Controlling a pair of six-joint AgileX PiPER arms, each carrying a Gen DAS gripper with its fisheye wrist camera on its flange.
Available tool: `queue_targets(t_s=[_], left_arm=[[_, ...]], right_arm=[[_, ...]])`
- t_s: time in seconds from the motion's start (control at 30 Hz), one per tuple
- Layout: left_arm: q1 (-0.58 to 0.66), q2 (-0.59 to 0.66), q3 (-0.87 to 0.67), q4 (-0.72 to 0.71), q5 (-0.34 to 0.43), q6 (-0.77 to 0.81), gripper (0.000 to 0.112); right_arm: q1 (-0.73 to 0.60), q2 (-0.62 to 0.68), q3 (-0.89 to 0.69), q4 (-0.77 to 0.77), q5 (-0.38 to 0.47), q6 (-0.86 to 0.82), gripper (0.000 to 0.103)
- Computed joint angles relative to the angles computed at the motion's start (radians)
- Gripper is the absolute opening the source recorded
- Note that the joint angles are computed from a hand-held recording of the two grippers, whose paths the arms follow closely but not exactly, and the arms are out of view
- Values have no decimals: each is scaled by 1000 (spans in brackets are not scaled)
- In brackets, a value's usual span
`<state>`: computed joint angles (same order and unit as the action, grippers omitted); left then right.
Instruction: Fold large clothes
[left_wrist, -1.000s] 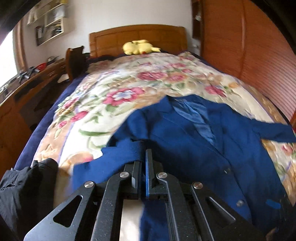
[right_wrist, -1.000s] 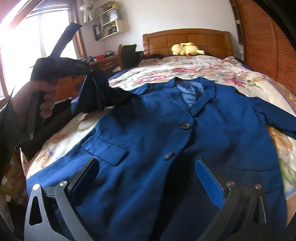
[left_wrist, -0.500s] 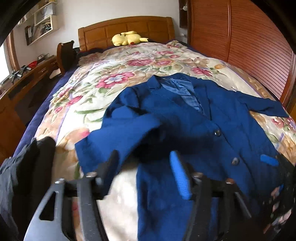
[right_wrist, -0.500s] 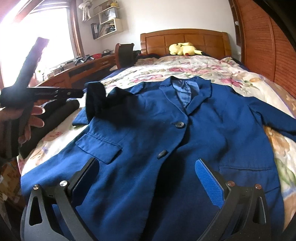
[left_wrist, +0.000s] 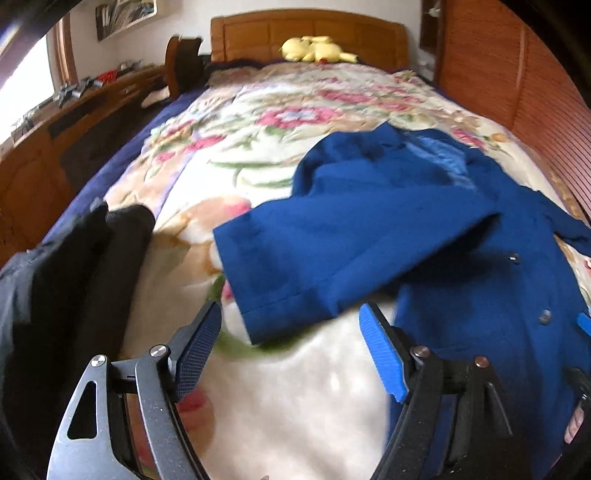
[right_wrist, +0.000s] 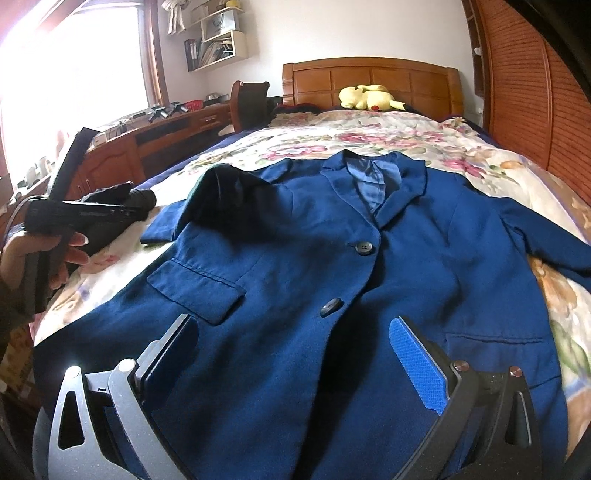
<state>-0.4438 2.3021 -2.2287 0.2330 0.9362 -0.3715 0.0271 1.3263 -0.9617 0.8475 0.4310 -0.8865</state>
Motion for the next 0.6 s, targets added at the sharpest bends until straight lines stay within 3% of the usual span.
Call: queue_targets(t_s=[0.17, 0.43, 0.6], left_arm=[[28, 83, -105, -32, 54, -3, 78], [53, 277, -417, -90, 247, 22, 78], [75, 273, -386, -147, 219, -4, 78]], right_arm=[[-13, 10, -6, 19, 18, -16, 103], [-5, 11, -10, 6, 22, -18, 103], [-41, 12, -4, 80, 57, -91, 103]])
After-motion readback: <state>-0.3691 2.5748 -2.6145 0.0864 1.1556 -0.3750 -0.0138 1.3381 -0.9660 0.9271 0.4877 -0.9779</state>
